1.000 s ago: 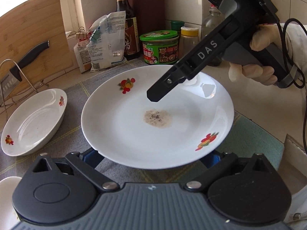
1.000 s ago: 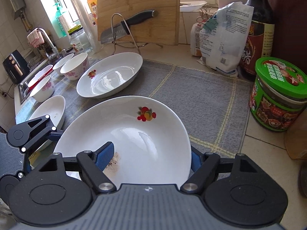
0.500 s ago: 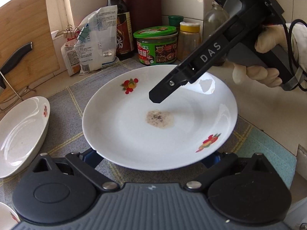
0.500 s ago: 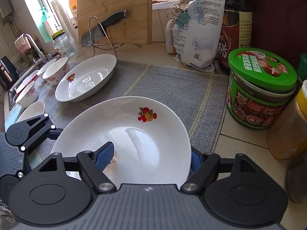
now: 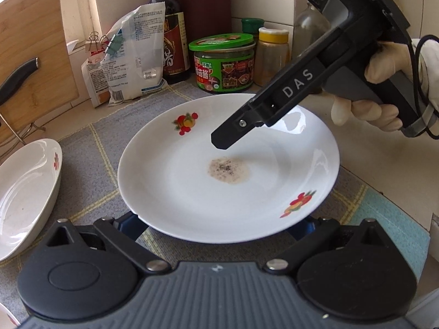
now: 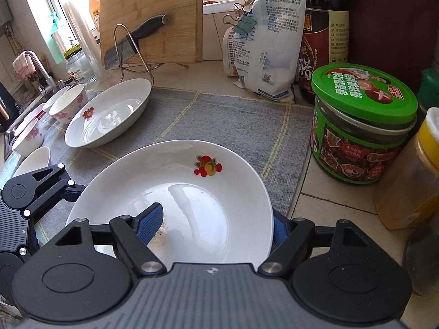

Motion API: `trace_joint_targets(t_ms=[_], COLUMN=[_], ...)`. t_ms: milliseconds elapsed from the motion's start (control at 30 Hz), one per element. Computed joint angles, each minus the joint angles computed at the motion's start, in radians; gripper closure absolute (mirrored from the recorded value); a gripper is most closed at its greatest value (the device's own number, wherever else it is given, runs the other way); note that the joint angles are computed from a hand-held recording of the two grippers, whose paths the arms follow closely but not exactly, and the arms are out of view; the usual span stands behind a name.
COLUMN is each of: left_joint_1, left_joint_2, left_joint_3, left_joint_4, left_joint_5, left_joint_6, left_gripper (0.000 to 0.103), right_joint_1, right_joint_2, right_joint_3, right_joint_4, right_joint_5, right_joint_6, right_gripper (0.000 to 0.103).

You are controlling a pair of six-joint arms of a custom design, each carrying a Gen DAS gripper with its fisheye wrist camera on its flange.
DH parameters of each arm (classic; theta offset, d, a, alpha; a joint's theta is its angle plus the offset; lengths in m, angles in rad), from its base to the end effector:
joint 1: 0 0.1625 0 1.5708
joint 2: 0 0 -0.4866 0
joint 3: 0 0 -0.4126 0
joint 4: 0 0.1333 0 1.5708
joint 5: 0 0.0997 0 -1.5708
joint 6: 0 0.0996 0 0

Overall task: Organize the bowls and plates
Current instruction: 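Lift the stained plate with the right gripper and carry it across the towel, then lower the stained plate onto the towel and open the right gripper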

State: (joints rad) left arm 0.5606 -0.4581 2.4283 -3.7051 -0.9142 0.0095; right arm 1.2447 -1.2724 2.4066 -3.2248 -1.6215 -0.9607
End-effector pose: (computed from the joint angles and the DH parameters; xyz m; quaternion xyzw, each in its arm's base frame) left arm -0.2248 -0.3703 -0.0640 0.4374 0.8363 -0.2222 0.2447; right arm -0.0238 -0.4707 0.2169 0.2952 -0.9199 0.1908 0.1737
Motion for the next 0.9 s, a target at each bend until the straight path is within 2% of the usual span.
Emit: trace_joint_targets(t_ms=[233,300,333,367,633,900], left_joint_1=[0.004,0.003,0.005,0.007,-0.041,-0.146], left_joint_2=[-0.015,-0.023,-0.03,-0.037,-0.102,-0.186], left_joint_3=[-0.003,-0.002,-0.001,0.002,0.07,0.198], left_joint_4=[0.037,0.056,0.068,0.077,0.108,0.039], left_joint_5=[-0.012,-0.022,-0.032,-0.042,-0.035,0.009], left_joint_6=[-0.008,-0.009,-0.021,-0.032,-0.138,-0.264], left_gripper=[0.001,0.001,0.001,0.001,0.001,0.001], right_joint_1=[0.002,0.004,0.005,0.006,0.043,0.137], right_joint_2=[0.002,0.001,0.001,0.002,-0.021,0.045], right_joint_3=[0.001,0.005,0.008,0.014,0.044,0.139], right_joint_4=[-0.004,-0.012,-0.023,-0.04,-0.082,-0.414], right_joint_5=[-0.004,-0.005,-0.004,-0.002,-0.034,-0.111], right_joint_6=[0.005,0.008,0.006,0.003,0.01,0.084], right_gripper=[0.018,0.011,0.003,0.0,0.0,0.0])
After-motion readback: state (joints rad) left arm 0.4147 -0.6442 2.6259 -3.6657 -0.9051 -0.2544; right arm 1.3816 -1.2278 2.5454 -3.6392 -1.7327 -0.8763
